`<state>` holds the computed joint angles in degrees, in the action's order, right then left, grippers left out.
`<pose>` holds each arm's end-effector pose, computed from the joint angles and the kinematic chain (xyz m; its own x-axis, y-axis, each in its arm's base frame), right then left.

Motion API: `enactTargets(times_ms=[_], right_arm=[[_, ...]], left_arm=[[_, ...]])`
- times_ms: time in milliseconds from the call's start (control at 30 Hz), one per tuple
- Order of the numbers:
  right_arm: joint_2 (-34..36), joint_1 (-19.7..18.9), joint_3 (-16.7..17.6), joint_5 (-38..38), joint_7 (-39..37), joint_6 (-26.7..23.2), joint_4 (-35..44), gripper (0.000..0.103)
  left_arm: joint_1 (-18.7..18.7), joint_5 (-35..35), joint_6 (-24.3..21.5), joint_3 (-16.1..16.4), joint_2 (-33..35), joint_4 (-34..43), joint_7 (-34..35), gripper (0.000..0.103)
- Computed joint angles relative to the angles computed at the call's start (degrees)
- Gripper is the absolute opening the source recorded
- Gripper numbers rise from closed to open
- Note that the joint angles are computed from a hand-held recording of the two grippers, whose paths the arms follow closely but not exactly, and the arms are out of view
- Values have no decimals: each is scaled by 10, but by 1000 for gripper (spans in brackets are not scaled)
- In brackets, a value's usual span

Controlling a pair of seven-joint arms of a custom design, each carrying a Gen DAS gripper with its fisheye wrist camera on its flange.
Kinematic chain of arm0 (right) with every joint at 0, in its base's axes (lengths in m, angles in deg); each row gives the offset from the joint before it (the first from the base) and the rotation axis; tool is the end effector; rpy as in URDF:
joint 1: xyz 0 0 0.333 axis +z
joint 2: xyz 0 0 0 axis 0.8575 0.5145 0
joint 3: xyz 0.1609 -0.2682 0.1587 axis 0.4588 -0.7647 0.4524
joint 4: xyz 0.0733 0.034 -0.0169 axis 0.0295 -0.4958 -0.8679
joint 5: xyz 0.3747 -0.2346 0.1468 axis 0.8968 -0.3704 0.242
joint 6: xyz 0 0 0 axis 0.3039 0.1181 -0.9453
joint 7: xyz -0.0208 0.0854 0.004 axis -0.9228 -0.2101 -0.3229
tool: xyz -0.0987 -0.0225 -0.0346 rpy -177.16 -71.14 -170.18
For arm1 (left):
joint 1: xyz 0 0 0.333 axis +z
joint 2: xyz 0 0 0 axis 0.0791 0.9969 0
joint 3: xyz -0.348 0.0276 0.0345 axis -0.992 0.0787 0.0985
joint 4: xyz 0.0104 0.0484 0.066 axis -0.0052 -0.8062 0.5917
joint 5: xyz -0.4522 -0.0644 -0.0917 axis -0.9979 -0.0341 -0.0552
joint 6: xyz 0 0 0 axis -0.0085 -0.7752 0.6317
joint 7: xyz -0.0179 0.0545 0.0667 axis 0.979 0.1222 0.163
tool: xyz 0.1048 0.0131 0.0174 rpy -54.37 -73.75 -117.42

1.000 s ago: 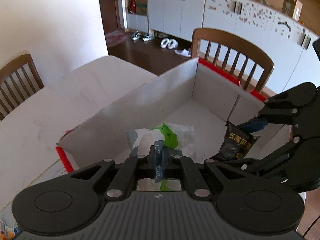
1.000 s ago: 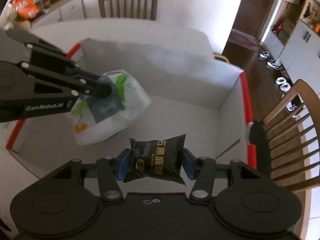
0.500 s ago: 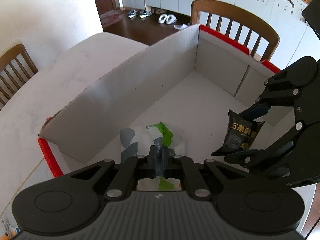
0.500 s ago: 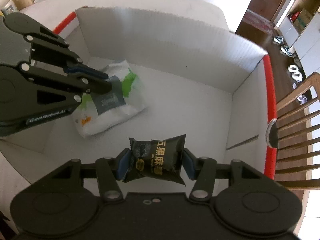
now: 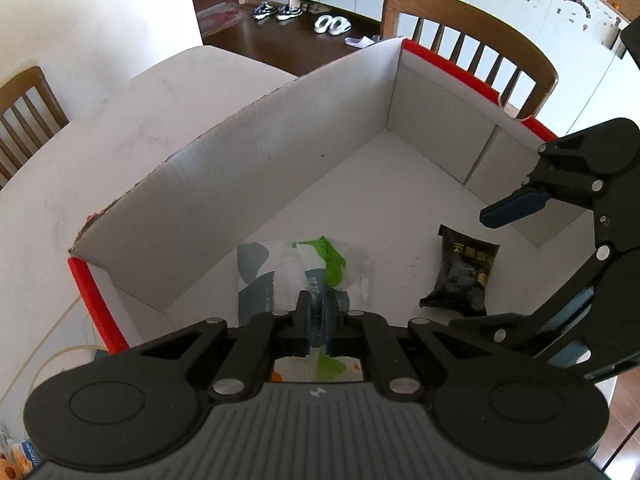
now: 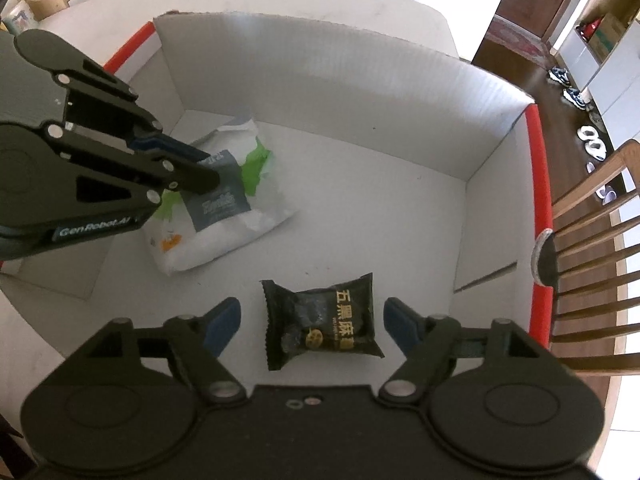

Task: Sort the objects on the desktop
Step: 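Open both grippers to drop the black packet and white-green bag into the box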

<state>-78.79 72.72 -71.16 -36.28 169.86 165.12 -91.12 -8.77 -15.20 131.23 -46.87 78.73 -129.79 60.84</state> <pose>0.5265 0.1885 0.5256 0.4049 -0.9143 0.0098 -0.8628 -0.3855 -0.3269 0.5737 -0.2556 0.5267 -0.6459 -0.7633 -0.0098 -0.6748 0.5768 -0.4604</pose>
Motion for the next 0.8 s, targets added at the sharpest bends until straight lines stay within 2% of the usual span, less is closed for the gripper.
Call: enactTargets(times_ms=[400,800], right_arm=[[-54,2,-3,27,4,13,-28,79],[-112,-7,7,42,29,46,-62,79]], left_arm=[[-7,-42,13,16,-43,-24,22,8],[-20,-88,0,43,-100,-56,50,8]])
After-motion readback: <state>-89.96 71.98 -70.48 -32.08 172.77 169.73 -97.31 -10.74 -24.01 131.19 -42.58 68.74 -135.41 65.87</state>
